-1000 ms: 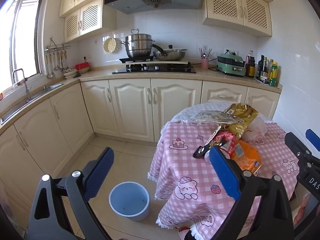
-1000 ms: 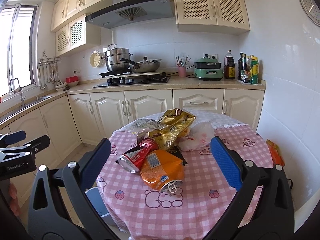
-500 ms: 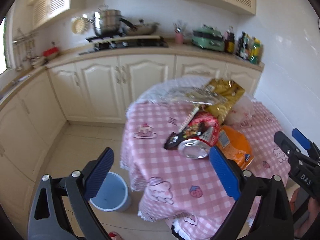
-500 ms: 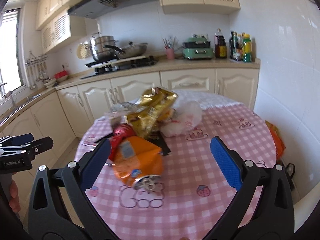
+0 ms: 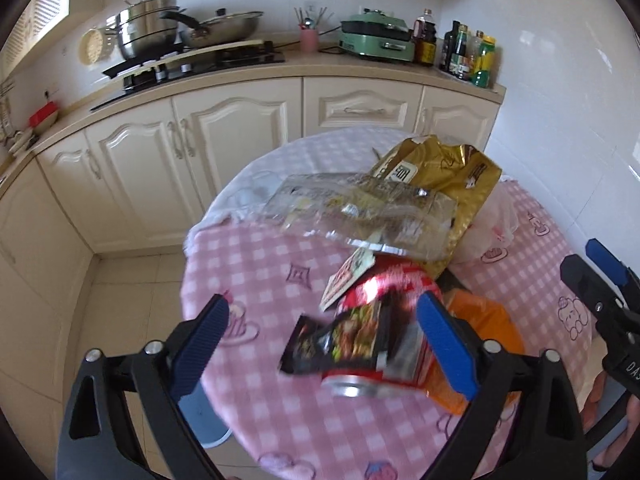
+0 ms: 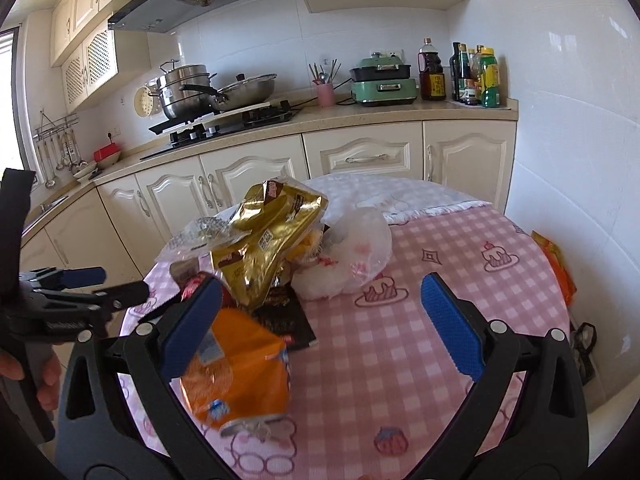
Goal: Collect trash
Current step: 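Grasp the white printed paper strip with the left tool, then grasp the clear plastic wrapper with the right tool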
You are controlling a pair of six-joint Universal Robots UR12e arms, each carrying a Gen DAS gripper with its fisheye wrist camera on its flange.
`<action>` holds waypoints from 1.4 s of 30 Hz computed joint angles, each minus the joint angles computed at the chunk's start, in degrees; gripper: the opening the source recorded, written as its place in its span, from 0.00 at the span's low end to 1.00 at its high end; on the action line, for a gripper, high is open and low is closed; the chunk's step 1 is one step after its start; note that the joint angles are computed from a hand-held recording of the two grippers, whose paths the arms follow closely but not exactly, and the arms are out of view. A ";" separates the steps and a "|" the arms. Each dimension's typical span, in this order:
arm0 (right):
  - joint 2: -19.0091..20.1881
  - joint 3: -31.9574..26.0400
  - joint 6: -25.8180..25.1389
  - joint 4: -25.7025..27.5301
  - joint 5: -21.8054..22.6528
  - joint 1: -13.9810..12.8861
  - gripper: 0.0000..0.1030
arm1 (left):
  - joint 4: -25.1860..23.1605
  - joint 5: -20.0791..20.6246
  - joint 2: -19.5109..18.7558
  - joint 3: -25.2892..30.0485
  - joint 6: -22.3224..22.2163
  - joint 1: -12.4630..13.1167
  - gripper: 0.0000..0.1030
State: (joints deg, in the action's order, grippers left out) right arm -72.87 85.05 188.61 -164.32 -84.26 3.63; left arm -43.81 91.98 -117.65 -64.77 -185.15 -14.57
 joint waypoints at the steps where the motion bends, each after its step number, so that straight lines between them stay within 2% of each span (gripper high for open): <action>1: 0.52 -0.73 0.10 0.07 0.33 0.00 0.95 | -0.25 -0.11 -0.52 0.70 0.06 0.01 0.82; 3: 1.07 -1.58 0.10 0.39 0.52 0.02 0.95 | -1.49 -0.39 -1.65 2.30 0.55 0.02 0.76; 6: 2.03 -3.24 1.09 1.61 1.39 -0.17 0.95 | -3.11 -1.59 -2.90 4.01 1.55 0.11 0.60; 8: 2.63 -4.37 1.35 2.61 1.63 -0.16 0.95 | -3.94 -3.20 -3.67 5.08 2.00 0.35 0.55; 14: 3.95 -6.61 2.54 6.06 4.01 -0.44 0.94 | -3.17 -7.81 -4.39 5.78 3.67 0.86 0.29; 16: 4.34 -7.36 3.18 7.46 4.29 -0.55 0.95 | -2.92 -9.85 -4.58 5.90 4.33 1.11 0.15; 17: 4.40 -7.58 3.34 7.86 4.34 -0.58 0.95 | -2.86 -10.77 -4.61 5.87 4.21 1.30 0.13; 20: 4.49 -8.11 3.71 8.68 5.81 -0.75 0.95 | -2.75 -11.57 -4.61 5.80 3.77 1.53 0.12; 27: 4.55 -8.81 4.48 10.42 10.41 -0.86 0.94 | 0.93 -12.24 -3.29 3.77 3.13 1.82 0.06; 36: 3.88 -8.03 6.80 8.91 10.32 -0.79 0.95 | 5.65 -12.96 -1.34 1.35 3.07 1.76 0.04; 42: 2.40 -5.93 9.52 5.90 9.06 -1.54 0.95 | 8.53 -13.60 -0.34 0.77 4.21 0.87 0.04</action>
